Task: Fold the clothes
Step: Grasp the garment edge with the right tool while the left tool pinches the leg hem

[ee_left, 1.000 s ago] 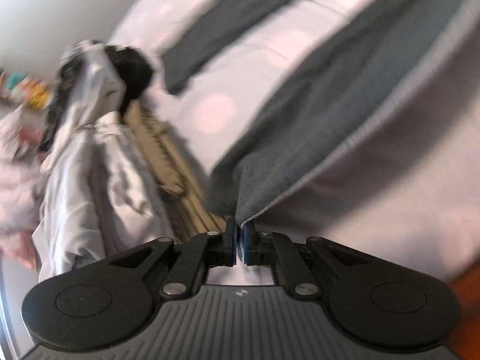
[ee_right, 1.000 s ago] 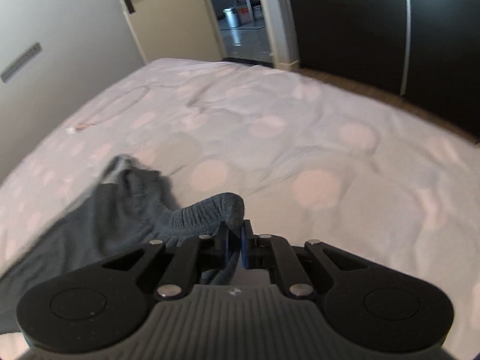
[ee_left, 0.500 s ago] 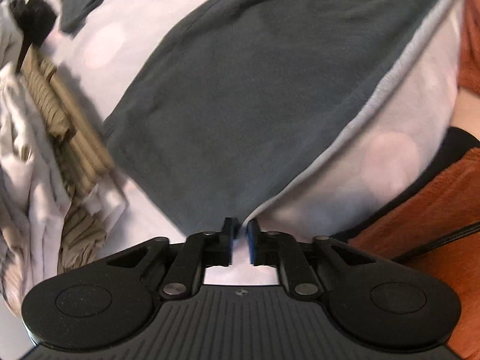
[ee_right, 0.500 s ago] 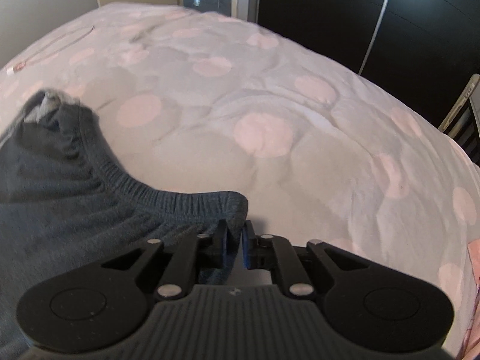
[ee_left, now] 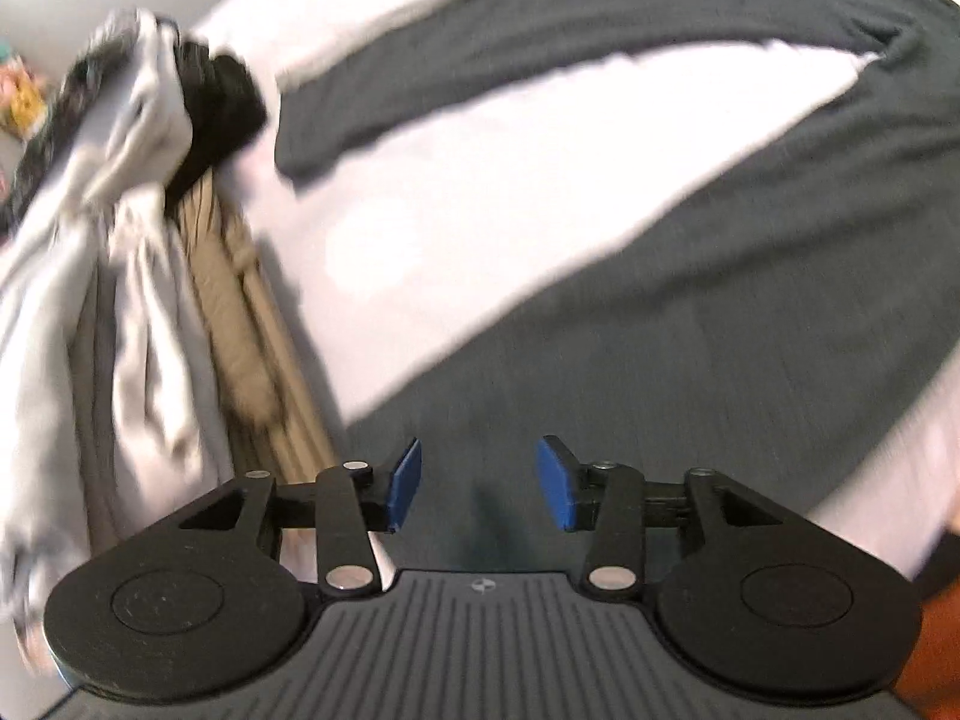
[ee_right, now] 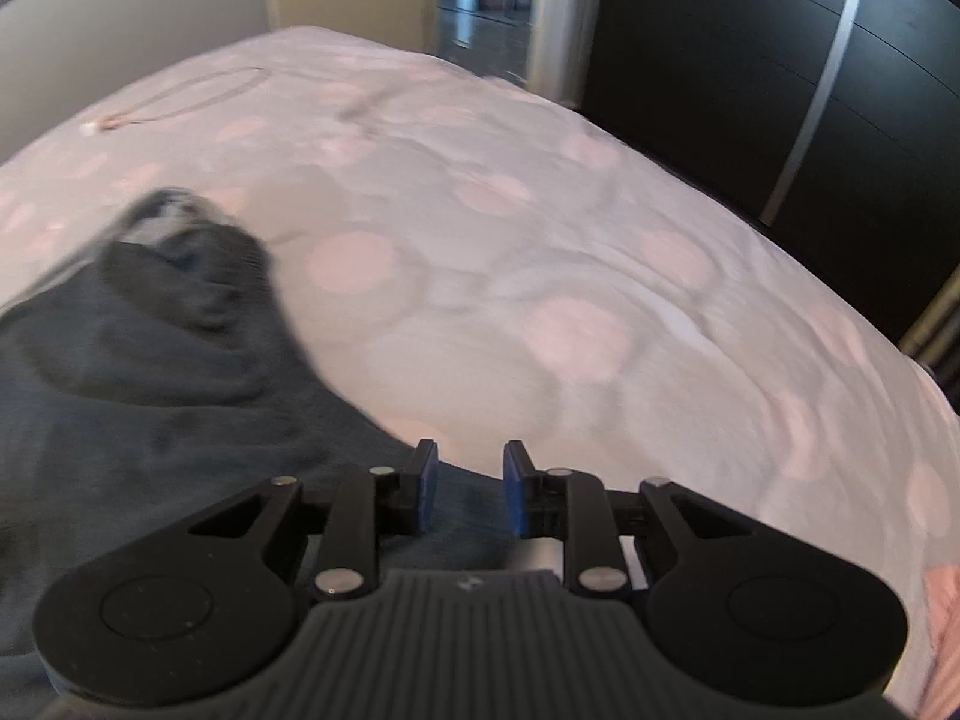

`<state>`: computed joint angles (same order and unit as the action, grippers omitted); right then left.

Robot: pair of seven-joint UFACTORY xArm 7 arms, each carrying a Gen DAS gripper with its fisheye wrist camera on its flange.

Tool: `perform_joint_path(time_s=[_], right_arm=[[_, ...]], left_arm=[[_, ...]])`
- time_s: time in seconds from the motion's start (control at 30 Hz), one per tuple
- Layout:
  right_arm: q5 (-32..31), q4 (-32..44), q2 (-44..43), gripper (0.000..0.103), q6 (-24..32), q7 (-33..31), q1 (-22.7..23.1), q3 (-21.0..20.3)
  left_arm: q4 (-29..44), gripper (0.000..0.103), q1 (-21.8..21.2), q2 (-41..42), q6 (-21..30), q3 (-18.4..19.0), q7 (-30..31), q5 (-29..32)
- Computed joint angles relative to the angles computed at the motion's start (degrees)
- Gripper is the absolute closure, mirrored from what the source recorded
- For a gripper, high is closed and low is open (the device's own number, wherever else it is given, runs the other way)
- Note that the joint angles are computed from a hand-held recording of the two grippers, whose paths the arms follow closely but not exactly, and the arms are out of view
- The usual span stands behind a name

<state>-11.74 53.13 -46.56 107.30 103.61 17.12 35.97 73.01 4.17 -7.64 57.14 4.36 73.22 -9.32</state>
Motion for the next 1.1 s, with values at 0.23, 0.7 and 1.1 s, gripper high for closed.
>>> perform_joint_path(time_s=[0.23,0.7,1.1], right_arm=[[-4.8,2.5,7.9,0.076,-14.5,-8.7,1.2,-3.4],[-13.8,11.9,28.8,0.072,-32.5,-22.0,6.1,-10.6],[-14.7,21.4,41.0,0.066,-38.9,-33.5,12.3,-15.9]], left_arm=[[-3.1,0.061,-1.8,4.1,-7.9,-2.5,-2.9,4.0],[2.3,0.103,-0.1,9.6,-7.7,-2.2,-13.1,9.6],[0.7,0.049,1.8,8.5,-10.5,-1.8,3.4,2.6]])
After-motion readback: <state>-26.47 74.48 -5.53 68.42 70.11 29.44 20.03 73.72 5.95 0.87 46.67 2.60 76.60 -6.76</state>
